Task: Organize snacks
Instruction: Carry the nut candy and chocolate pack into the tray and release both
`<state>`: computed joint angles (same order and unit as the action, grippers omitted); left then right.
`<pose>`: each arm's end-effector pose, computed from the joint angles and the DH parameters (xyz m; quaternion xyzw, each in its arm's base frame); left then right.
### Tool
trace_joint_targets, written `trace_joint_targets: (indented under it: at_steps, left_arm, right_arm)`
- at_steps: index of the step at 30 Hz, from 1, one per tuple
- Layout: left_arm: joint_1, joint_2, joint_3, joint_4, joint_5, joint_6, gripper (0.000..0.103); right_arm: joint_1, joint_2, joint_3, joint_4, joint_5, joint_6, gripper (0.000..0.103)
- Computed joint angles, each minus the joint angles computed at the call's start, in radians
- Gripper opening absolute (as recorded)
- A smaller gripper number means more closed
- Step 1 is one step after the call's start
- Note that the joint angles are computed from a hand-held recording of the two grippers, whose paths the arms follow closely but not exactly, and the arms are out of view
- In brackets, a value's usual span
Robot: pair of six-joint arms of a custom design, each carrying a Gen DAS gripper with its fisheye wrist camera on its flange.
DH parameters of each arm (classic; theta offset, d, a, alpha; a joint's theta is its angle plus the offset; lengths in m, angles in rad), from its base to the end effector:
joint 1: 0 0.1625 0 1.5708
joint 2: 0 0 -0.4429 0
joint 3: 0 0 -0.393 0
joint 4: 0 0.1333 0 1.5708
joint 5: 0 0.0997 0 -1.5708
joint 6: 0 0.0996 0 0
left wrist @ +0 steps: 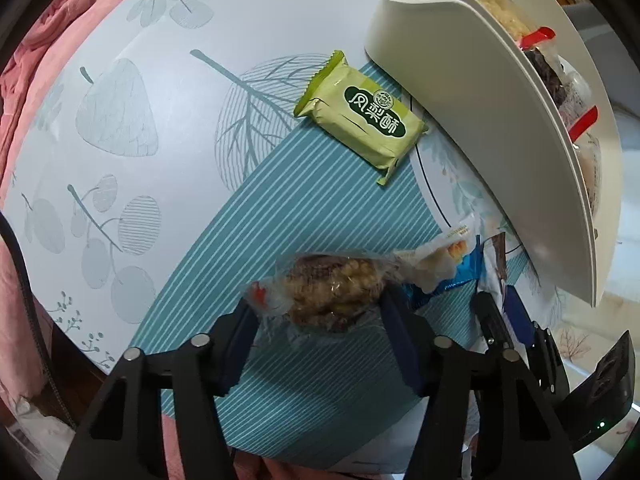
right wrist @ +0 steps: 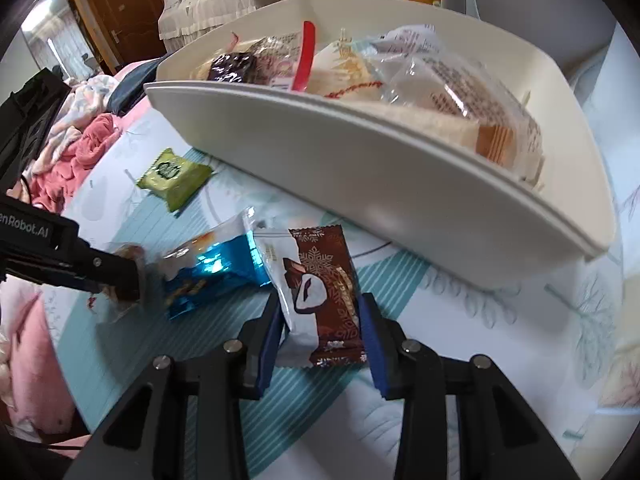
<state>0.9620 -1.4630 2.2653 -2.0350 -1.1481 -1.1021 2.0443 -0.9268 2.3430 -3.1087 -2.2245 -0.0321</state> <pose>-0.0772 -0.4152 0.2015 -0.2011 0.9433 -0.0482 0.2598 0.2631 -0.3540 0.0620 0.2175 -0.9201 0.1264 0.3001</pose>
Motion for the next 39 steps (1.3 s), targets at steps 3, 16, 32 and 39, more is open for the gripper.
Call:
trace_joint_targets:
  at_steps: [3, 16, 32, 39]
  left_arm:
    - [0.006, -0.003, -0.016, 0.040, -0.006, 0.006, 0.058]
    - [0.008, -0.079, -0.148, 0.297, -0.046, 0.041, 0.058]
    - [-0.068, 0.043, -0.428, 0.409, 0.068, 0.255, 0.058]
    - [-0.057, 0.119, -0.496, 0.339, 0.073, 0.381, 0.059]
  right_arm:
    - [0.009, -0.012, 0.003, 0.038, 0.019, 0.052, 0.038]
    - [0.108, -0.052, -0.023, 0.039, 0.071, 0.120, 0.038]
    - [0.222, -0.020, -0.124, -0.130, -0.029, 0.069, 0.038]
    - [0.223, 0.013, -0.142, -0.186, -0.143, 0.098, 0.038]
